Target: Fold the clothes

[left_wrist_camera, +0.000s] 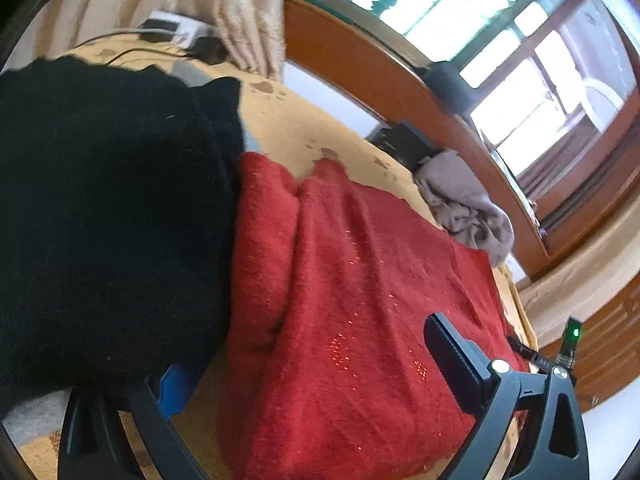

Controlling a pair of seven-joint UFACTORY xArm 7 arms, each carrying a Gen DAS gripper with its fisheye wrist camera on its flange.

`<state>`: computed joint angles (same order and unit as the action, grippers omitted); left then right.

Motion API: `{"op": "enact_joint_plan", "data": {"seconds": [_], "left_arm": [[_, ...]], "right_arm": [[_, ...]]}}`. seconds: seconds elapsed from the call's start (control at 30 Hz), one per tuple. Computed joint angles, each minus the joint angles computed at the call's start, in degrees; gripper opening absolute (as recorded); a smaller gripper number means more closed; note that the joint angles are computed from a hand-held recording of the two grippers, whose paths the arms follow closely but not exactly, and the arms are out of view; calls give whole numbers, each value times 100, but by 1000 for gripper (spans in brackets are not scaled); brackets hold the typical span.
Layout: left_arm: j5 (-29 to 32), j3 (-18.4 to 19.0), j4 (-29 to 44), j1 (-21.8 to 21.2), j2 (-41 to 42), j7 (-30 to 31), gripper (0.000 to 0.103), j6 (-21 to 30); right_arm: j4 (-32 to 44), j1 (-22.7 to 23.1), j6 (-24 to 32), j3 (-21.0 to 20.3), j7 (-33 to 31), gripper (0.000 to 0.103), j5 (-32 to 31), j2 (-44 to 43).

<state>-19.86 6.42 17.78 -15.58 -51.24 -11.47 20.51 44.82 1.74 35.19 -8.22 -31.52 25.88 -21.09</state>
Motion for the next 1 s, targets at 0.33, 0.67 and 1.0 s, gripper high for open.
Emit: {"op": "enact_joint_plan", "data": {"seconds": [0.33,0.67,1.0], "left_arm": [[857,-583,248,63,343,317,79,-125],[30,203,434,-572,783,867,99,-79],[617,-694,752,102,1120,527,102,376]], "right_arm": [[33,197,423,-401,-971,98,1205,-97],[13,129,442,-266,-1143,65,1168,-101],[-61,24,145,366,-636,103,-99,-53]]}}
